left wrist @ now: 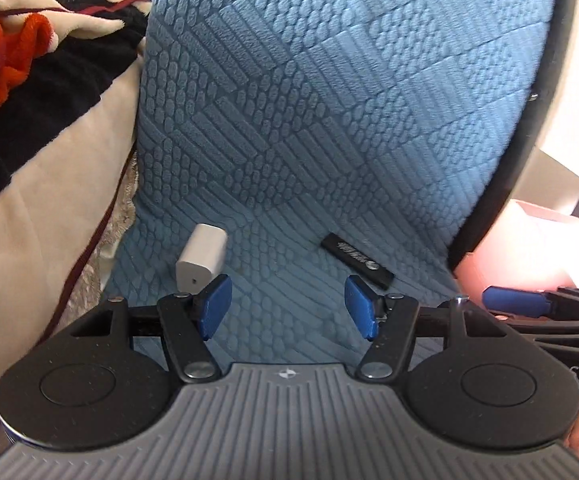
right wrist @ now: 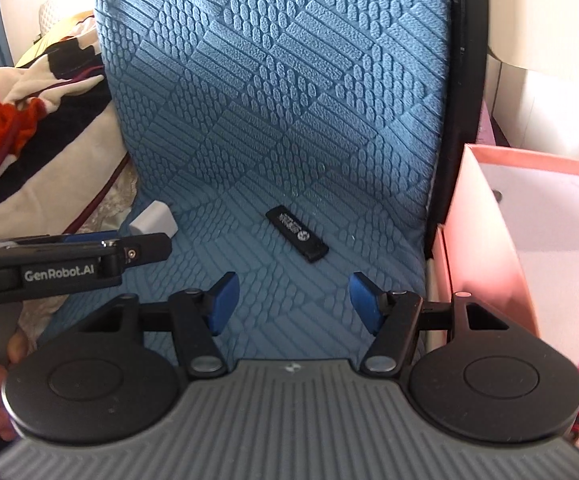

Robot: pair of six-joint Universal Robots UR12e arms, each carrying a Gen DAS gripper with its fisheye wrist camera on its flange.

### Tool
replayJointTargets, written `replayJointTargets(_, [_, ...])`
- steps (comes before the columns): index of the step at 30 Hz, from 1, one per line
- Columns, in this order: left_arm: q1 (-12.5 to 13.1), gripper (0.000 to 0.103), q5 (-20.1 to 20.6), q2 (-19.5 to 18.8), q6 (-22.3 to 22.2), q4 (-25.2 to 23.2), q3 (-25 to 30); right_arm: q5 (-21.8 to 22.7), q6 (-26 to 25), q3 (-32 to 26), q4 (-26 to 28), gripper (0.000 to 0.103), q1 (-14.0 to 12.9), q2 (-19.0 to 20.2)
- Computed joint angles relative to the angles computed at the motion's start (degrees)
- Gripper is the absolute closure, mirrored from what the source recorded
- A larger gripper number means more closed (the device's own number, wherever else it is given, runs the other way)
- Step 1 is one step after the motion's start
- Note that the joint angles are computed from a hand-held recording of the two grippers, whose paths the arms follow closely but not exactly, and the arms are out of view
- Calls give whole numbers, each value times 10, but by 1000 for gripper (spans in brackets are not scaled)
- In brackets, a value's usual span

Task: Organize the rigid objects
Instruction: 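Grasp the small white charger with left tool while right tool grasps the black USB stick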

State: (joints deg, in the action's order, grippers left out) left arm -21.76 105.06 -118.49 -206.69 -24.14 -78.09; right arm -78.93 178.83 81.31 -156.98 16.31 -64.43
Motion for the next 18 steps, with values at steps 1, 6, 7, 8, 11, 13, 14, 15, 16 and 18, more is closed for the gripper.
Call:
replayJointTargets(1, [0,35,10,-4,2,-12,7,0,-2,-5,4,39,1,4])
replayJointTargets(6, [10,35,5,-15,-3,-40,27,-5,-29,-35,14,39,5,28])
replayJointTargets(7, [11,35,7,-17,0,-43,29,-10,-34,-42,17,39,7,35])
replayJointTargets(8, [13,35,7,-17,2,-43,31,-13,-35,-50,23,39,7,41])
replayJointTargets(11, [17,33,10,-21,6,-46,35,-11,-25,-69,43,39,6,55])
replayJointTargets(13, [19,32,18,-24,10,-56,42,-17,-36,-79,51,39,6,63])
replayJointTargets(14, [22,32,13,-25,11,-59,43,-24,-41,-85,52,39,6,66])
replayJointTargets(15, [24,32,10,-25,8,-57,44,-27,-41,-89,52,39,5,69])
replayJointTargets(16, [25,32,11,-25,4,-54,42,-27,-38,-94,55,39,3,72])
replayJointTargets(18, [29,32,12,-24,2,-52,41,-28,-31,-106,63,39,0,79])
